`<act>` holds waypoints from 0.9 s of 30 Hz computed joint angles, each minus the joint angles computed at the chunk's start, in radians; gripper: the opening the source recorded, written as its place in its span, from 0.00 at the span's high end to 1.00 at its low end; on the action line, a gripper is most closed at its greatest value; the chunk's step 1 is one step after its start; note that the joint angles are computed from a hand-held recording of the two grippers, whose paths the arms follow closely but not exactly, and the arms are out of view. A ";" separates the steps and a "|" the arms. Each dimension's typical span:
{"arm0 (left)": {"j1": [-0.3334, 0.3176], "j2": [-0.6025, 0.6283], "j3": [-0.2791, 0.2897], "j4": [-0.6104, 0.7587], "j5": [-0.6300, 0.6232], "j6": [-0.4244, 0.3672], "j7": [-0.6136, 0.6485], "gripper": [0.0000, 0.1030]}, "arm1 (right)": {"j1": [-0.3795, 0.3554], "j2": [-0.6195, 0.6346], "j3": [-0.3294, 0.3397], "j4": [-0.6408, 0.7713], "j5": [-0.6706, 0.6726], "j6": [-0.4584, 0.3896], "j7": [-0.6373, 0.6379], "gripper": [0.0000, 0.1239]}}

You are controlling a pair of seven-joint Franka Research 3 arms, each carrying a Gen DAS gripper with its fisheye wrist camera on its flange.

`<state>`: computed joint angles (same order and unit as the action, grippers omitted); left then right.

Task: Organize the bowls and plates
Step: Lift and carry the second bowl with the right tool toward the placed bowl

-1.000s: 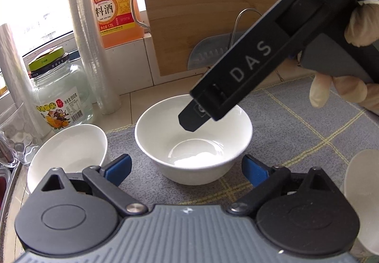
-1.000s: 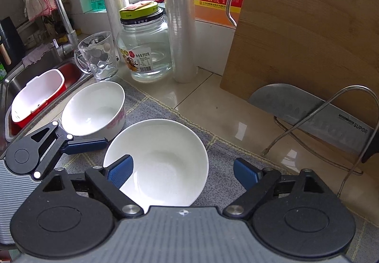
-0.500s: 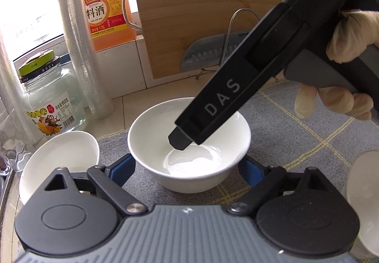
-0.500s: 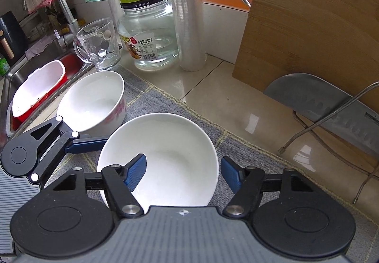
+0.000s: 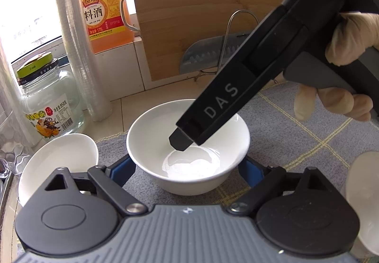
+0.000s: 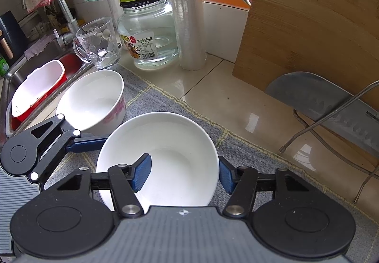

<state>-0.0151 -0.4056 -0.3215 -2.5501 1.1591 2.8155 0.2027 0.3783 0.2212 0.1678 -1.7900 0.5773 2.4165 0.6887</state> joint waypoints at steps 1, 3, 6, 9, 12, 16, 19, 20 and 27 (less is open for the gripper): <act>-0.002 -0.001 0.001 -0.001 -0.003 -0.001 0.002 0.10 | 0.000 -0.001 0.000 0.000 0.001 0.000 0.000 0.48; -0.006 -0.002 0.003 -0.002 -0.013 -0.003 0.011 0.10 | 0.000 -0.003 0.000 -0.003 0.001 0.001 0.001 0.48; -0.009 -0.010 0.006 -0.007 -0.029 0.003 0.019 0.10 | 0.000 -0.010 -0.001 -0.008 0.002 0.000 0.000 0.49; -0.012 -0.020 0.006 -0.012 -0.048 0.006 0.035 0.10 | 0.000 -0.018 -0.002 -0.012 0.002 -0.004 0.004 0.49; -0.015 -0.033 0.004 -0.019 -0.072 0.010 0.055 0.10 | 0.000 -0.027 -0.004 -0.019 0.003 -0.009 0.009 0.49; -0.023 -0.058 0.001 -0.031 -0.116 0.014 0.092 0.10 | -0.002 -0.049 -0.007 -0.034 0.010 -0.021 0.011 0.49; -0.031 -0.085 0.000 -0.042 -0.158 0.019 0.127 0.10 | -0.002 -0.072 -0.011 -0.050 0.014 -0.029 0.014 0.48; -0.034 -0.096 -0.001 -0.047 -0.173 0.020 0.139 0.10 | -0.002 -0.082 -0.013 -0.057 0.015 -0.032 0.016 0.48; -0.058 -0.162 -0.014 -0.080 -0.284 0.016 0.222 0.10 | -0.002 -0.160 -0.024 -0.126 0.037 -0.039 0.000 0.48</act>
<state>-0.0734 -0.5680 -0.3359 -2.6299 0.8754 2.8320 0.4246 0.3765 0.0613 0.1434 -1.9158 0.6143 2.3772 0.6891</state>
